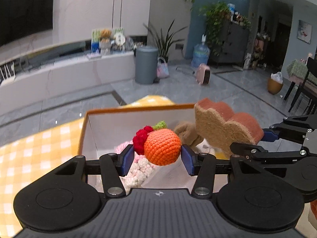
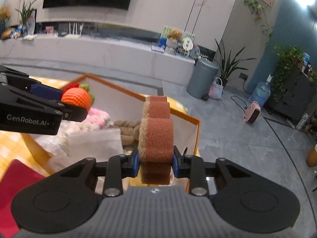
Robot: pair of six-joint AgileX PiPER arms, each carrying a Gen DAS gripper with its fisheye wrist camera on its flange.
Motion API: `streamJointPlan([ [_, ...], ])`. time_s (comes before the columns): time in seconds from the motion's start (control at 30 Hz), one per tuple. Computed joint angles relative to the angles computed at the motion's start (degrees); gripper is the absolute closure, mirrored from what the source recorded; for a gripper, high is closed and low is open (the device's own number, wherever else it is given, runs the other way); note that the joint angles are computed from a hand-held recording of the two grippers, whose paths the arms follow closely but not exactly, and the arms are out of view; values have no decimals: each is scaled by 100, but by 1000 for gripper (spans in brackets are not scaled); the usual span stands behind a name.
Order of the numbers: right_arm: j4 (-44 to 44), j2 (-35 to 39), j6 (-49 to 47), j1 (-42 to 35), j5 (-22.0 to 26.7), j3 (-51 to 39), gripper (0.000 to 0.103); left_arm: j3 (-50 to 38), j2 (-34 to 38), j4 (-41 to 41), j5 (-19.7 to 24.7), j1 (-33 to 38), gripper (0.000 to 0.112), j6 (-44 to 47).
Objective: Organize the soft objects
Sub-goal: 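Carry the sponge and crochet orange with both tools over the orange box, then open both tools to drop the sponge and crochet orange into the box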
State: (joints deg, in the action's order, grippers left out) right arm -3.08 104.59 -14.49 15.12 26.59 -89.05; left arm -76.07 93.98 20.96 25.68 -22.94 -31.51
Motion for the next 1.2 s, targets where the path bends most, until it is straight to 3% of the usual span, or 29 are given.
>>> streamJointPlan([
  [0.23,-914,504,588,178,95,-282,71,-327,423,184,471,6,53,11],
  [0.43,-877,645,543,142,203,-343,67,-329,463,374,627,-60,52,-117],
  [0.67,-758,227,404,152,-45,45,35,-262,318,130,618,7,37,-49],
  [0.8,-717,-49,342,161,-9,230,33,-248,85,-102,553,65,25,100],
  [1.0,-363,-604,185,143,257,420,31,-300,-405,-386,807,46,25,404],
  [1.2,38,-1558,127,89,336,915,31,48,-1236,248,870,-351,25,-256],
])
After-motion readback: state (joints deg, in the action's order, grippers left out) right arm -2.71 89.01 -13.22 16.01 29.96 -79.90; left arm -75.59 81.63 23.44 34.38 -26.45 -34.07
